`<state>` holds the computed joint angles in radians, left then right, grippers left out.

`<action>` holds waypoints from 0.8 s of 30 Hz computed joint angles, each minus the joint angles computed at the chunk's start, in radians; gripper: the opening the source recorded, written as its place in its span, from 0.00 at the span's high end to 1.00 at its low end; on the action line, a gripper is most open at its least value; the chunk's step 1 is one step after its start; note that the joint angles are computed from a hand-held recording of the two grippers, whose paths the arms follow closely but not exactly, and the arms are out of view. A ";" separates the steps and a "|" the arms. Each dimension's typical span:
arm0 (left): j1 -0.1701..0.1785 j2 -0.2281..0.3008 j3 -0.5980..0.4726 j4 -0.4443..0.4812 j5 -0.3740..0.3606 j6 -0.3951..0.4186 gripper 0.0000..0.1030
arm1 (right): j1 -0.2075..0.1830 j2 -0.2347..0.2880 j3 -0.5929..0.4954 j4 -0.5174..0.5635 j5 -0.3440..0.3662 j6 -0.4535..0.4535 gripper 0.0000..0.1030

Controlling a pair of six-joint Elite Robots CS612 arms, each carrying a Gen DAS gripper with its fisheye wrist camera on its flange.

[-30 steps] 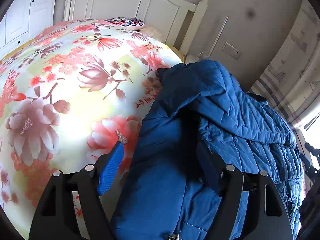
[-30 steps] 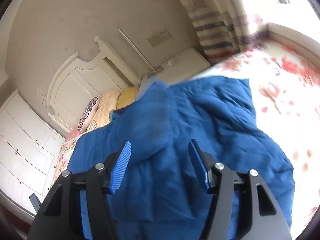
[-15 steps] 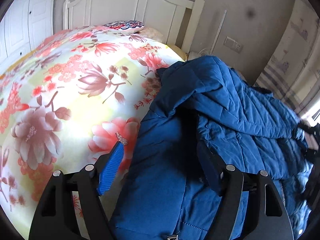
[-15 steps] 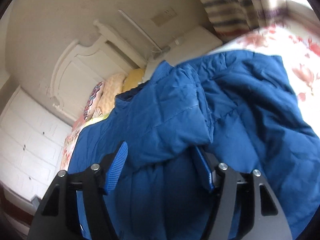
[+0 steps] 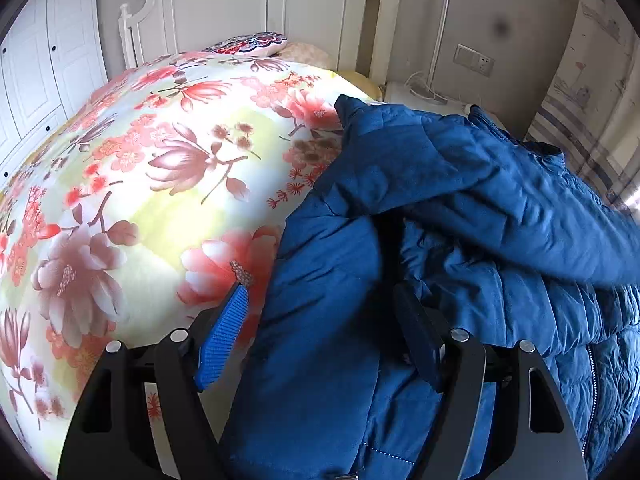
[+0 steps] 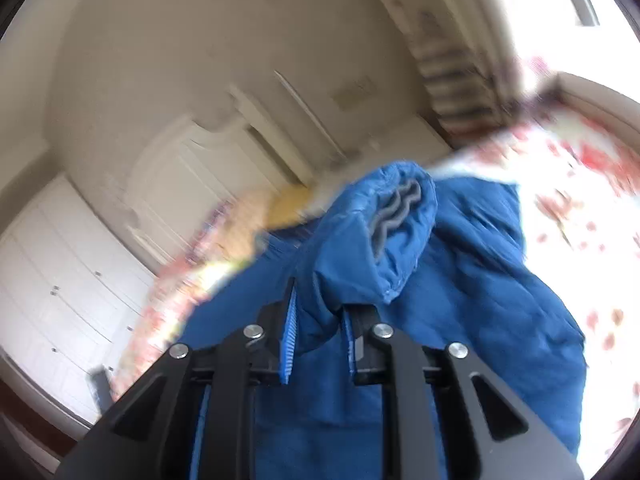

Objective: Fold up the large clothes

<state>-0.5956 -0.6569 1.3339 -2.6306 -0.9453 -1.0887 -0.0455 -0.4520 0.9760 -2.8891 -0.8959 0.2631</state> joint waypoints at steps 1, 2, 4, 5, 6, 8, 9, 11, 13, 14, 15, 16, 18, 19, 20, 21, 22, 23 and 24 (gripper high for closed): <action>0.000 0.000 0.000 0.002 0.001 0.000 0.31 | -0.001 0.002 0.004 0.040 -0.002 -0.015 0.80; -0.001 0.000 -0.001 0.004 0.002 -0.001 0.31 | 0.000 0.004 0.006 0.071 -0.014 -0.035 0.78; -0.006 -0.002 -0.003 0.023 0.025 0.011 0.31 | -0.004 0.001 0.015 0.112 -0.002 -0.036 0.67; -0.011 -0.004 -0.005 0.039 0.049 0.025 0.31 | -0.006 -0.007 0.021 0.131 -0.004 -0.036 0.63; -0.021 -0.009 -0.004 0.058 0.100 0.053 0.31 | -0.007 -0.027 0.045 0.124 -0.029 -0.036 0.55; -0.036 -0.024 0.013 0.041 0.183 0.083 0.28 | -0.002 -0.078 0.126 -0.011 -0.180 -0.028 0.46; -0.038 -0.035 0.024 -0.005 0.202 0.090 0.24 | 0.002 -0.092 0.148 -0.062 -0.238 -0.044 0.46; -0.032 -0.036 0.010 -0.110 0.194 0.128 0.23 | 0.010 -0.108 0.162 -0.122 -0.305 -0.100 0.46; -0.024 -0.012 -0.059 -0.134 0.170 0.207 0.16 | 0.024 -0.100 0.117 -0.080 -0.288 -0.163 0.46; -0.018 0.016 -0.119 -0.132 0.145 0.272 0.15 | 0.033 -0.092 0.090 -0.056 -0.279 -0.198 0.46; -0.015 0.038 -0.167 -0.103 0.135 0.303 0.15 | 0.050 -0.082 0.057 -0.026 -0.288 -0.256 0.43; -0.011 0.067 -0.232 -0.040 0.130 0.333 0.15 | 0.064 -0.070 0.027 0.006 -0.306 -0.311 0.40; -0.002 0.128 -0.357 0.098 0.111 0.359 0.15 | 0.089 -0.048 -0.027 0.078 -0.361 -0.402 0.38; 0.004 0.152 -0.399 0.143 0.088 0.360 0.15 | 0.101 -0.034 -0.053 0.110 -0.394 -0.435 0.38; 0.007 0.165 -0.419 0.171 0.074 0.353 0.15 | 0.109 -0.023 -0.075 0.139 -0.422 -0.461 0.38; 0.010 0.178 -0.437 0.205 0.054 0.342 0.15 | 0.113 -0.012 -0.092 0.179 -0.463 -0.480 0.38; 0.016 0.191 -0.452 0.240 0.019 0.334 0.14 | 0.114 -0.006 -0.097 0.217 -0.495 -0.489 0.38; 0.021 0.200 -0.452 0.234 -0.012 0.343 0.12 | 0.106 0.005 -0.102 0.256 -0.486 -0.498 0.38; 0.020 0.205 -0.436 0.186 -0.005 0.365 0.10 | 0.099 0.010 -0.099 0.254 -0.446 -0.507 0.38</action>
<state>-0.5751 -0.4523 0.8981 -2.4447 -0.9502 -0.7233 0.0534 -0.4418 0.8768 -2.6350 -1.3416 -0.2434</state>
